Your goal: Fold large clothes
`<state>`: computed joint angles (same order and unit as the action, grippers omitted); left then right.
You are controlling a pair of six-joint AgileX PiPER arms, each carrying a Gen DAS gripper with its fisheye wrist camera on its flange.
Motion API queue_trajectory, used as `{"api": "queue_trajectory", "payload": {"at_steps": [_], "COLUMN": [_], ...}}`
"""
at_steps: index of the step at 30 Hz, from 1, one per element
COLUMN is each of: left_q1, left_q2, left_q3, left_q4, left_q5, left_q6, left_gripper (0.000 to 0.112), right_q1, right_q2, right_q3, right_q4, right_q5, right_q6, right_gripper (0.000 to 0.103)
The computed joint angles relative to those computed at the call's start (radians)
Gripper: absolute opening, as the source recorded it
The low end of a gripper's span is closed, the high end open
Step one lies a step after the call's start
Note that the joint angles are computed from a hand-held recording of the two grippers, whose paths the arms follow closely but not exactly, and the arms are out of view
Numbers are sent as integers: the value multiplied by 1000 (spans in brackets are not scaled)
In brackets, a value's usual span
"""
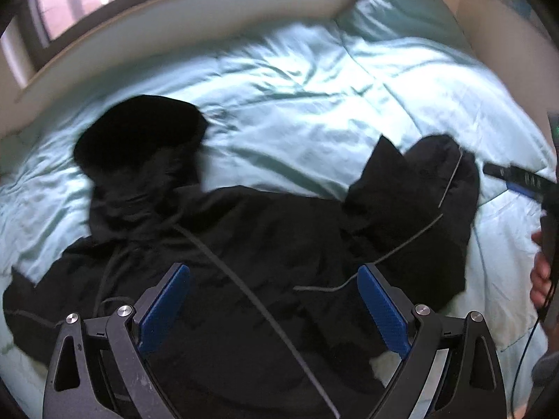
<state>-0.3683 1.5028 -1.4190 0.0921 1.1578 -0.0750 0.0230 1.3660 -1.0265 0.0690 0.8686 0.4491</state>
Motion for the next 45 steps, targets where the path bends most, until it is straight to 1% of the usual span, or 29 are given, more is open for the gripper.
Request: {"api": "queue_trajectory", "payload": {"at_steps": [3,6,7,9,10,11,13,14,15,16,17,18,19,20,21,22,23,25,26,28,30,32,34,37,40,41,42,44,45], "left_q1": [-39,-80,-86,-96,-98,-97,-97,-94,-89,-86,-84,-76,-73,-71,-70,-72,-81,-115,-137,-174,-185,-181,-162,-90,20,65,103,213,260], "left_q2": [101,156,165,190,205,216,234,244,253,257,262,271,268,273,278,294,322,389,435,520,566,558,516,403,266,221,181,87,39], "left_q3": [-24,-37,-36,-36,-36,-35,-25,-27,-29,-28,-29,-39,-32,-35,-36,-43,-53,-73,-89,-123,-143,-151,-129,-53,29,54,76,124,141], "left_q4": [-8,-11,-14,-25,-37,-54,-77,-96,-120,-140,-163,-213,-251,-298,-343,-406,-440,-443,-418,-341,-308,-309,-322,-368,-415,-425,-433,-459,-460], "left_q5": [-35,-52,-57,-70,-76,-80,-98,-102,-107,-111,-115,-111,-117,-118,-116,-98,-88,-84,-84,-88,-103,-97,-100,-116,-112,-110,-109,-105,-90], "left_q6": [-8,-17,-14,-7,2,15,33,49,69,84,102,141,168,198,229,269,284,271,244,170,143,162,198,281,375,406,432,501,523], "left_gripper": [97,97,97,97,97,97,97,96,96,96,96,96,96,96,96,96,96,96,96,96,98,98,97,97,97,97,97,97,97], "right_q1": [-65,-103,-117,-153,-162,-165,-154,-150,-152,-152,-142,-157,-158,-190,-215,-278,-329,-484,-512,-549,-565,-552,-525,-524,-450,-410,-336,-154,-54], "right_q2": [104,202,224,285,297,306,306,278,222,167,119,32,-18,-108,-158,-207,-224,-240,-230,-186,-151,-136,-146,-231,-280,-282,-280,-275,-252], "right_q3": [-11,-32,-37,-45,-41,-40,-46,-31,-5,12,22,34,39,44,50,54,59,108,125,198,245,257,230,188,144,132,117,91,52], "right_q4": [57,99,129,264,318,360,373,380,378,337,257,157,67,-33,-94,-121,-109,-6,16,54,69,42,26,114,200,222,231,168,152], "right_q5": [-56,-99,-107,-125,-131,-131,-112,-113,-107,-100,-92,-64,-44,4,28,65,78,96,98,68,30,9,31,90,129,128,119,86,96], "right_q6": [-84,-148,-182,-308,-358,-402,-439,-445,-445,-413,-344,-285,-218,-156,-120,-123,-153,-269,-296,-327,-347,-327,-315,-422,-449,-438,-394,-243,-195], "right_gripper": [91,91,91,89,80,56,31,25,23,21,20,20,20,20,20,20,20,19,19,19,19,19,19,19,18,18,18,18,18]}}
